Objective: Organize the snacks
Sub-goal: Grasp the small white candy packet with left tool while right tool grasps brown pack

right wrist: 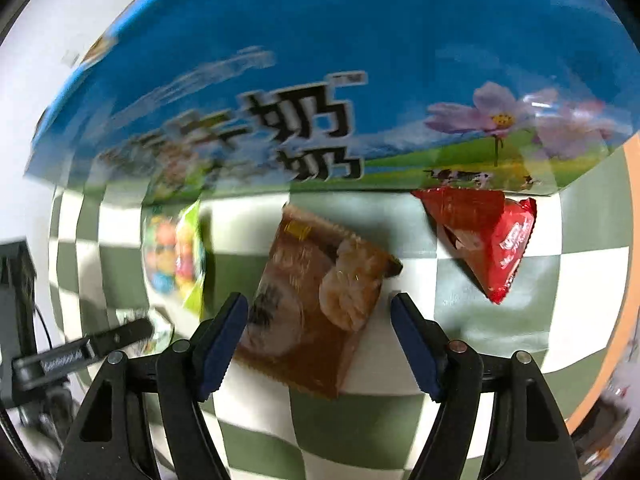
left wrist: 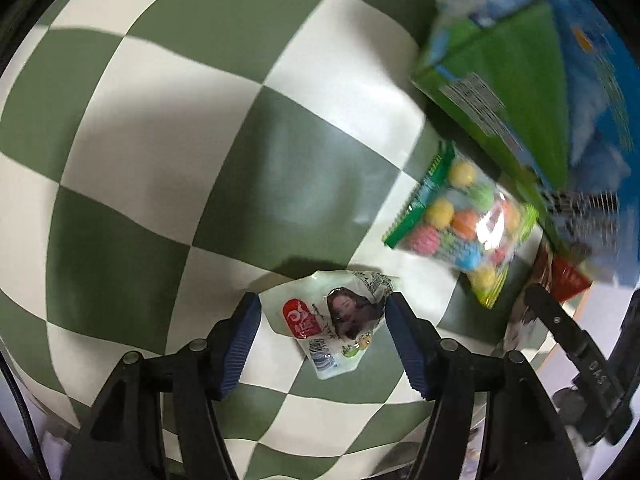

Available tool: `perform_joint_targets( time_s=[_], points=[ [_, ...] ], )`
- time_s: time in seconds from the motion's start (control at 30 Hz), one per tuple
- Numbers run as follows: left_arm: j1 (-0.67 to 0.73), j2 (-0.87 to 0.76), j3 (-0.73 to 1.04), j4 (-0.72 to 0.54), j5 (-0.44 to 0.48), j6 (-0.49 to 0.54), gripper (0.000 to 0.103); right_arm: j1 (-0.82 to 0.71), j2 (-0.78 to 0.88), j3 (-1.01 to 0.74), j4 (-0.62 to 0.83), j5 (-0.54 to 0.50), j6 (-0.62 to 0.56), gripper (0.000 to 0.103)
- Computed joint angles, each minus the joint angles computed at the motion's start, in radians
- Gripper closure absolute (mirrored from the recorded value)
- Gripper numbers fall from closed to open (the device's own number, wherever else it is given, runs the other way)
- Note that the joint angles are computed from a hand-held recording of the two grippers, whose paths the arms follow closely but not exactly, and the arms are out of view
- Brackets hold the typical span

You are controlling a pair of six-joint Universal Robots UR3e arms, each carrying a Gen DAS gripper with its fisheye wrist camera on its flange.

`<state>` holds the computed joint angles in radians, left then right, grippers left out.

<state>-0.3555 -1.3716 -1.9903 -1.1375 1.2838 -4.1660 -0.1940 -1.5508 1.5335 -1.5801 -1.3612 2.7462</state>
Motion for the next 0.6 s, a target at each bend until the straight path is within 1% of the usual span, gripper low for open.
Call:
perform_joint_targets(
  time_s=[0.03,0.13,0.2,0.27,0.3,0.33,0.37,0.4,0.47,0.5,0.57,0.6],
  points=[
    [0.012,0.015,-0.023,0.010,-0.006,-0.014,0.040,0.007,0.003,0.009,-0.030,-0.005,0.019,0.026],
    [0.045,0.059,-0.067,0.001,-0.003,-0.007,0.040,0.056,0.013,0.037,-0.121,-0.035,0.085,0.027],
    [0.049,0.063,-0.069,-0.005,0.009,0.005,0.040,0.086,0.012,0.054,-0.171,-0.063,0.102,0.038],
    [0.039,0.072,-0.047,-0.034,0.009,0.005,0.040,0.127,0.002,0.084,-0.211,-0.086,0.110,0.042],
    [0.046,0.047,-0.009,-0.030,0.000,0.007,0.040,0.129,-0.014,0.099,-0.213,-0.088,0.089,0.042],
    [0.048,0.063,-0.011,-0.029,0.000,0.004,0.040,0.128,-0.021,0.102,-0.205,-0.092,0.073,0.043],
    [0.074,0.071,0.003,-0.052,-0.003,0.036,0.040,0.127,-0.032,0.107,-0.198,-0.098,0.052,0.044],
    [0.071,0.076,0.015,-0.067,0.003,0.051,0.040,0.133,-0.048,0.120,-0.196,-0.105,0.037,0.044],
    [0.061,0.035,0.056,-0.083,0.016,0.079,0.040,0.137,-0.070,0.133,-0.187,-0.118,0.009,0.044],
    [0.038,-0.027,0.093,-0.067,0.020,0.072,0.040,0.138,-0.081,0.141,-0.184,-0.119,0.000,0.044],
    [0.022,-0.093,0.120,-0.056,0.027,0.091,0.040,0.142,-0.093,0.155,-0.187,-0.124,0.003,0.044],
    [0.008,-0.128,0.145,-0.061,0.045,0.103,0.040,0.148,-0.091,0.158,-0.192,-0.129,0.010,0.044]
  ],
)
